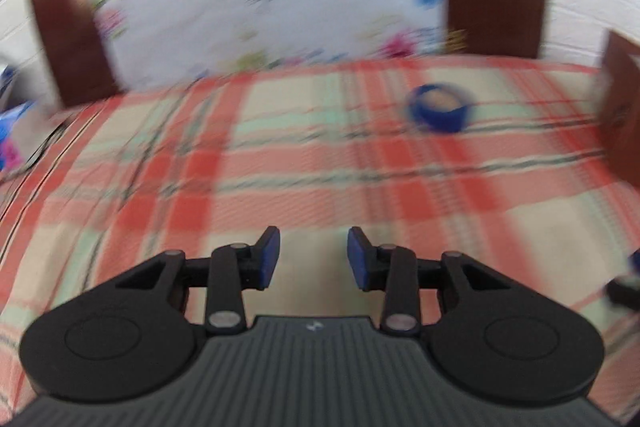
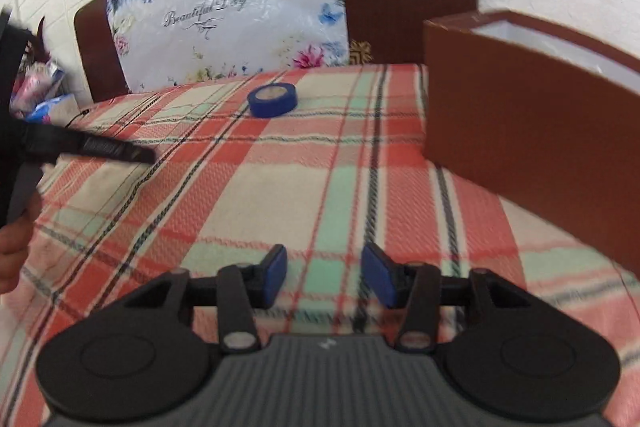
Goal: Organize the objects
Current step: 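Move the right gripper back toward the blue tape roll, then grasp the blue tape roll by its rim with the right gripper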
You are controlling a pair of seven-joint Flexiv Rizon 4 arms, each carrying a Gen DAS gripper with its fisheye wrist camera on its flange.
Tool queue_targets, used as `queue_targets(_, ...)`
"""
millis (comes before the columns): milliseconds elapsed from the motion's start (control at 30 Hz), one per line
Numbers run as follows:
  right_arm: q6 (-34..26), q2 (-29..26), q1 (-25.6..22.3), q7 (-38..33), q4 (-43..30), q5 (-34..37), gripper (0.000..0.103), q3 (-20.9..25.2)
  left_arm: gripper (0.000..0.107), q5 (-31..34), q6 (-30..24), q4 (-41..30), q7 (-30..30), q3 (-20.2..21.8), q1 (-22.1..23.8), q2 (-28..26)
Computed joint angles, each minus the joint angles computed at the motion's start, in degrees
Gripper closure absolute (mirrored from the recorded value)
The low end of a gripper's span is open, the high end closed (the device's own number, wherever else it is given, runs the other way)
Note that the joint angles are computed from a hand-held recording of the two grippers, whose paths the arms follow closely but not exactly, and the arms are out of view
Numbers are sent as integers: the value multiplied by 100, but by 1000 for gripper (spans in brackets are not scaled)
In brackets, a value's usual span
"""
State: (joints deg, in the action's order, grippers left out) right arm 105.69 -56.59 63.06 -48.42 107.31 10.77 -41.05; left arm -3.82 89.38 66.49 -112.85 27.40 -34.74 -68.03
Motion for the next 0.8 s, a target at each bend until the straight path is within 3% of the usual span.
queue_targets(33, -104, -40, -50, -22, -161, -92, 54, 1, 42, 127, 466, 148, -268, -17, 84, -28)
queue_targets(100, -215, -144, -361, -7, -612, -305, 53, 143, 41, 62, 1105, 373, -250, -501, 422, 3)
queue_targets(133, -274, -235, -533, 18, -886, -417, 52, 216, 42, -143, 1161, 392, -64, -596, 456, -2)
queue_targets(233, -652, -604, -1024, 69, -1866, -905, 48, 296, 40, -501, 1111, 272, 90, -212, 176, -178)
queue_targets(300, -1052, -861, -1356, 219, -2592, -1260, 44, 342, 40, -602, 1210, 299, 230, -354, 244, -181)
queue_targets(500, -2151, -1558, -2452, 719, -4712, -1995, 19, 900, 39, -963, 1454, 434, 610, -542, 290, -214)
queue_targets(567, -2347, -1698, -2640, 819, -5102, -2179, 22, 1035, 39, -1082, 1502, 460, 741, -610, 303, -213)
queue_targets(633, -2240, -1733, -2757, 790, -5201, -2352, 44, 1189, 39, -1209, 1539, 482, 872, -656, 300, -216)
queue_targets(800, -1841, -1439, -2600, 1056, -4523, -2605, 44, 1145, 38, -1552, 1577, 517, 1217, -685, 243, -239)
